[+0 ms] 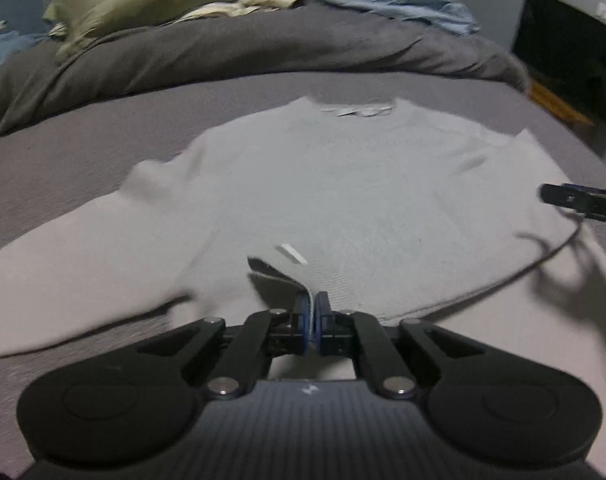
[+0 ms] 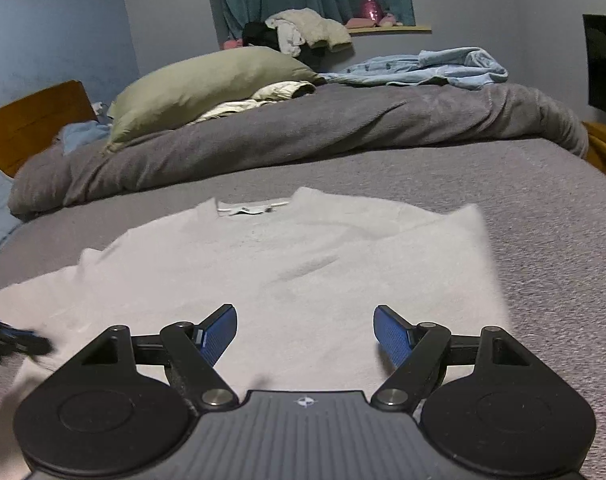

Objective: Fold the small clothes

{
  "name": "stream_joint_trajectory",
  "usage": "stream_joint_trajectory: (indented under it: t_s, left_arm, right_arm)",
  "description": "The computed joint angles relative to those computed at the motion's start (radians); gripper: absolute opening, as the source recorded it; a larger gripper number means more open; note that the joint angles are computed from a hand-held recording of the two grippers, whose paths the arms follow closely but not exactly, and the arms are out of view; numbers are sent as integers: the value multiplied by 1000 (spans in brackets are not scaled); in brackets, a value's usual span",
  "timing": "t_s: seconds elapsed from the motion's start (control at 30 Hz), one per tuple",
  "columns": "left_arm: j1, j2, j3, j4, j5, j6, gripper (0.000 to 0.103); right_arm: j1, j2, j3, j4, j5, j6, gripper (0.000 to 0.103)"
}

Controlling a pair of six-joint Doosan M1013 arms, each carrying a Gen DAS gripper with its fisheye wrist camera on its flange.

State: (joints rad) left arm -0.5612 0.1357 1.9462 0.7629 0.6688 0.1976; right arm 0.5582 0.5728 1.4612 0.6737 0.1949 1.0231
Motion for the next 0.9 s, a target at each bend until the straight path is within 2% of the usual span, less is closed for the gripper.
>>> stream_joint_trajectory:
  t_s: [0.13,0.27,0.33,0.43,0.5,0.57,0.77,0.8,0.83,0.87,0.9]
  left_arm:
    - [24,3,15,-118,35,50,0]
    - [38,-1,53,-100,-45,-3,1]
    - [41,0,54,-94,-42,-16,9]
    - [35,0,61,-11,-45,-91,29]
    - [33,7,63,67,-50,-176,49]
    - [29,26,54,132,-48,-252,53]
    - [40,67,37,178,-56,-335,53]
    - [42,67,43,195,-70,-360,49]
    - [44,67,48,209,-86,-375,37]
    - [52,67,52,207,-112,-360,10]
    - [50,66,52,216,-115,-343,9]
  right_arm:
    - [2,0,-2,-178,1,176,78]
    - [0,0,-2,-258,-6,247,78]
    - [-1,2,-3,-296,-2,286,78]
    - [-2,9,-9,-340,5,336,78]
    - [-5,14,-13,-334,9,333,78]
    - [-7,16,-15,-328,12,331,78]
    - [-6,17,-9,-335,13,335,78]
    - [-5,17,-8,-336,13,334,78]
    - [-4,16,-7,-339,15,334,78]
    - [-4,15,-6,-339,16,332,78]
    - [-3,16,-5,-335,16,325,78]
